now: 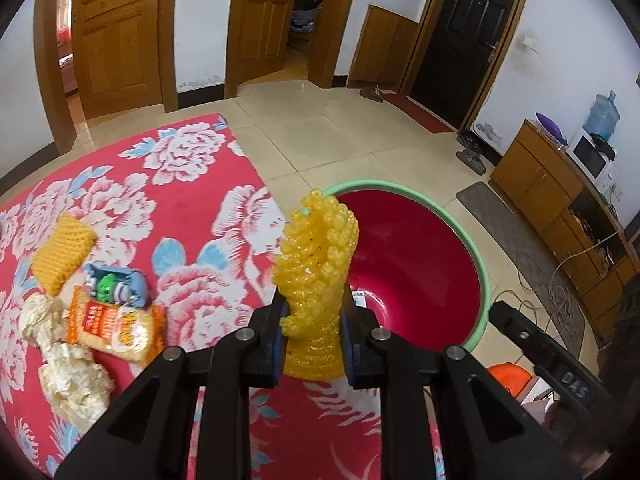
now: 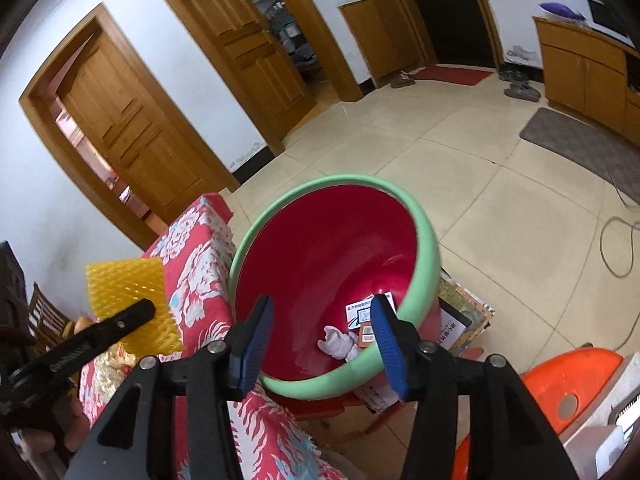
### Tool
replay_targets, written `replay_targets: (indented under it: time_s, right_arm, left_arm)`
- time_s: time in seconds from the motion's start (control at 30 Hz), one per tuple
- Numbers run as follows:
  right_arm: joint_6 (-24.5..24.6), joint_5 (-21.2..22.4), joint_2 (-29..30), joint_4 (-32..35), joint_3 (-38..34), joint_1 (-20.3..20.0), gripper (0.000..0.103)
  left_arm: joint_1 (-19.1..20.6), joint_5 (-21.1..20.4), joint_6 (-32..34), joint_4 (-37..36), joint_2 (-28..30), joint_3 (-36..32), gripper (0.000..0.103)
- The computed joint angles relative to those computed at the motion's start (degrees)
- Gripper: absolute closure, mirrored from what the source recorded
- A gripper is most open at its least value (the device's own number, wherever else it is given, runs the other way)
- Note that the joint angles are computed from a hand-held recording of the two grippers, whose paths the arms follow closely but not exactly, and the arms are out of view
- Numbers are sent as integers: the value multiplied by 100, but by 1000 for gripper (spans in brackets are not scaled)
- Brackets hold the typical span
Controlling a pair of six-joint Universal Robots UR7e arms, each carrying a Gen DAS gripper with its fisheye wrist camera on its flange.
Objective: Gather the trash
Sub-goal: 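Carry the yellow foam net over the bucket and open the left tool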
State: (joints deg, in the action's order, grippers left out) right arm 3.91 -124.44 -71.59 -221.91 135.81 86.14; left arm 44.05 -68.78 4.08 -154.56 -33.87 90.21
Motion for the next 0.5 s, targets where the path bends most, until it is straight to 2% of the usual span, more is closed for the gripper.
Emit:
replay_targets:
  time_s: [0.17,0.23,0.37,0.5]
  right_arm:
    - [86,-31,-60,-55,92,-2,40]
    - [112,-14,-86,-15,110,-14,39]
    - [147,-22,-186,98,151,-49,38]
    - [143,-134,-262,121,196,-24,37]
  left_arm:
    - [-75,-67,113,58,262,-207,82]
    - [-122,-24,128,18,346,-256,77]
    - [-219,164,167,-179,489,-286,53]
    - [-224,141,97,-124,551,-347,45]
